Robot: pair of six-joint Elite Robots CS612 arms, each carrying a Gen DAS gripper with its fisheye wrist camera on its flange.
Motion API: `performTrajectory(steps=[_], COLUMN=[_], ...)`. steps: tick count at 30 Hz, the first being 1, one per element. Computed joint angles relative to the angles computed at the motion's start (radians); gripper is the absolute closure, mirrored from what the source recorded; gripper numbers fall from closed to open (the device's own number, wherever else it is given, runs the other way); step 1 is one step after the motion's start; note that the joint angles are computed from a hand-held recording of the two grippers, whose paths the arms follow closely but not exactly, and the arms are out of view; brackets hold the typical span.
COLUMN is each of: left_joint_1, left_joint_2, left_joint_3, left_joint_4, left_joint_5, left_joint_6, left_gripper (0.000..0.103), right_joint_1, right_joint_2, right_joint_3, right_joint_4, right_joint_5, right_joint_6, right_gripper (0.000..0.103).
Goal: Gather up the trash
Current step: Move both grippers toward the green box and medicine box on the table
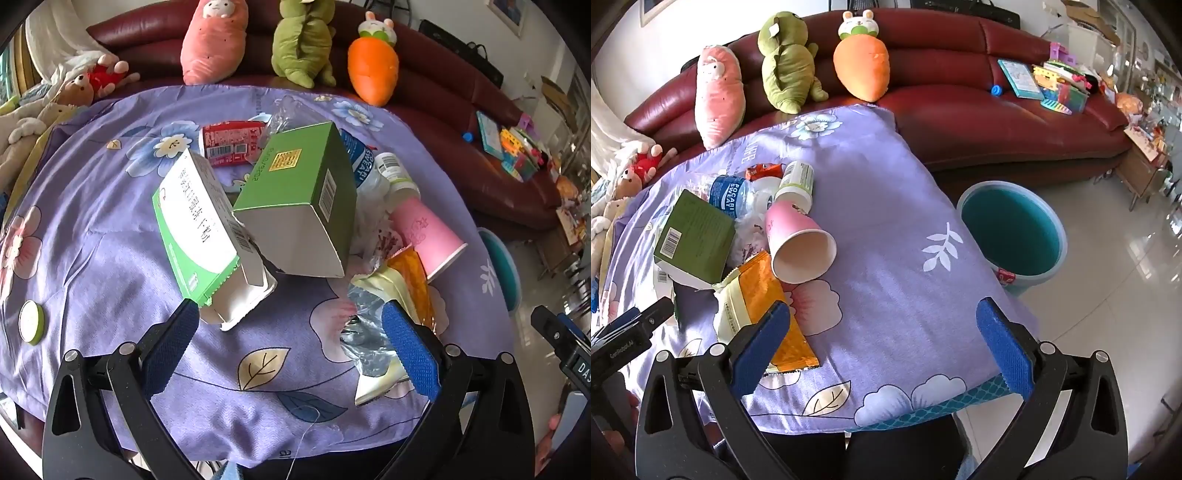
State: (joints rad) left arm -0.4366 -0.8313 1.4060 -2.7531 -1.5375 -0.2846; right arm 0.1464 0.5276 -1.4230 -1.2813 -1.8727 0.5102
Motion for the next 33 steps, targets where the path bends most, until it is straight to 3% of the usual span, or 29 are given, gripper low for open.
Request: performTrajectory(steps=[33], left_joint_1=[0.002], left_joint_2=[0.004], left_joint_3=[0.006], left_joint_4=[-0.002], left_joint_5=[-0.011], left_joint_6=[0.011], left_gripper=[0.004], right_joint_1=[0.000], right_joint_2=[-0.006], right_joint_3=[0.023], right_joint_4=[0.019], right_joint_5=[0.013], right_joint_6=[0.007], right_gripper=[0.006])
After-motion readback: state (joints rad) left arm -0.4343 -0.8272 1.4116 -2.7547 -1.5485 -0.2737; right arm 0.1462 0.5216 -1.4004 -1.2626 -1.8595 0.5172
